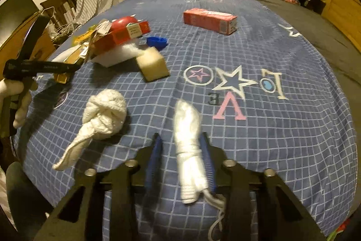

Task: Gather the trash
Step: 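Grasp the gold cigarette box with left tool while right tool grasps white tissue, then lift and carry the gold box and tissue with both tools to the bucket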

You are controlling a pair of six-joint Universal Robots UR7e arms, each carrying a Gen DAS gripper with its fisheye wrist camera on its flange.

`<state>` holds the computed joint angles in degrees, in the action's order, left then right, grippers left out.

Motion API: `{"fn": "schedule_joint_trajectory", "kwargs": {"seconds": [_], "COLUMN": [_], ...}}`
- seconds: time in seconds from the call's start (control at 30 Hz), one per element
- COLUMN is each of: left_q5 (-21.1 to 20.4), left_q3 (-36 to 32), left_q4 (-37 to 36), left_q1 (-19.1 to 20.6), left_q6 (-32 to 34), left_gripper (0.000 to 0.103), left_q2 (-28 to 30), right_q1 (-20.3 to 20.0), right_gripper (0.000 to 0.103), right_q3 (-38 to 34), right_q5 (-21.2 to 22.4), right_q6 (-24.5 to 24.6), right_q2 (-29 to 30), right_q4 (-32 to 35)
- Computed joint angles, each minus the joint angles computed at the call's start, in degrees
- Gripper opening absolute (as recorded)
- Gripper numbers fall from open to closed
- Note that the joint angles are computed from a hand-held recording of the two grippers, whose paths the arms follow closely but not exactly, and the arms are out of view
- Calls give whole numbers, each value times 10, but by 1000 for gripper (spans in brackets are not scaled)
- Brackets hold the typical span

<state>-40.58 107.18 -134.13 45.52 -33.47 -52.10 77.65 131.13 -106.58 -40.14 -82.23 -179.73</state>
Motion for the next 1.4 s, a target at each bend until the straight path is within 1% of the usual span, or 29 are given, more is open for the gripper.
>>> {"fn": "schedule_joint_trajectory", "kwargs": {"seconds": [0.1, 0.13, 0.2, 0.3, 0.33, 0.4, 0.47, 0.5, 0.57, 0.7, 0.83, 0.93, 1.0, 1.07, 1.2, 1.4], "left_q5": [7, 15, 30, 60, 72, 87, 103, 110, 131, 174, 212, 231, 229, 235, 238, 233], "left_q3": [28, 41, 63, 106, 128, 158, 178, 193, 207, 231, 240, 246, 248, 250, 252, 252], "left_q4": [-41, -52, -76, -98, -109, -122, -132, -142, -144, -159, -187, -201, -232, -226, -235, -245], "left_q1": [-6, -11, -17, -41, -55, -77, -96, -113, -136, -190, -228, -250, -253, -258, -265, -270], "left_q6": [6, 5, 9, 0, -9, -26, -38, -46, -57, -89, -96, -96, -76, -85, -83, -76], "left_gripper": [46, 46, 46, 46, 46, 46, 46, 46, 46, 46, 47, 47, 47, 47, 47, 47], "left_q2": [-13, -20, -30, -59, -74, -97, -113, -124, -134, -155, -151, -147, -142, -141, -138, -134], "right_q1": [-4, -4, -3, 4, 11, 29, 50, 62, 94, 151, 204, 230, 245, 252, 267, 279], "right_gripper": [22, 22, 21, 21, 21, 21, 22, 22, 22, 22, 22, 22, 22, 22, 22, 21], "right_q3": [5, 9, 19, 34, 40, 49, 56, 58, 61, 64, 68, 66, 64, 64, 65, 68], "right_q5": [7, 5, 13, 30, 41, 57, 64, 66, 69, 63, 45, 31, 20, 14, -5, -22], "right_q6": [3, -1, -2, -3, -2, -2, 0, 0, 1, 3, 13, 21, 23, 21, 18, 24], "right_q2": [-3, 0, -4, -13, -18, -22, -21, -19, -10, 11, 32, 40, 44, 45, 50, 50], "right_q4": [-19, -37, -61, -102, -120, -155, -182, -196, -228, -277, -320, -340, -350, -359, -372, -379]}}
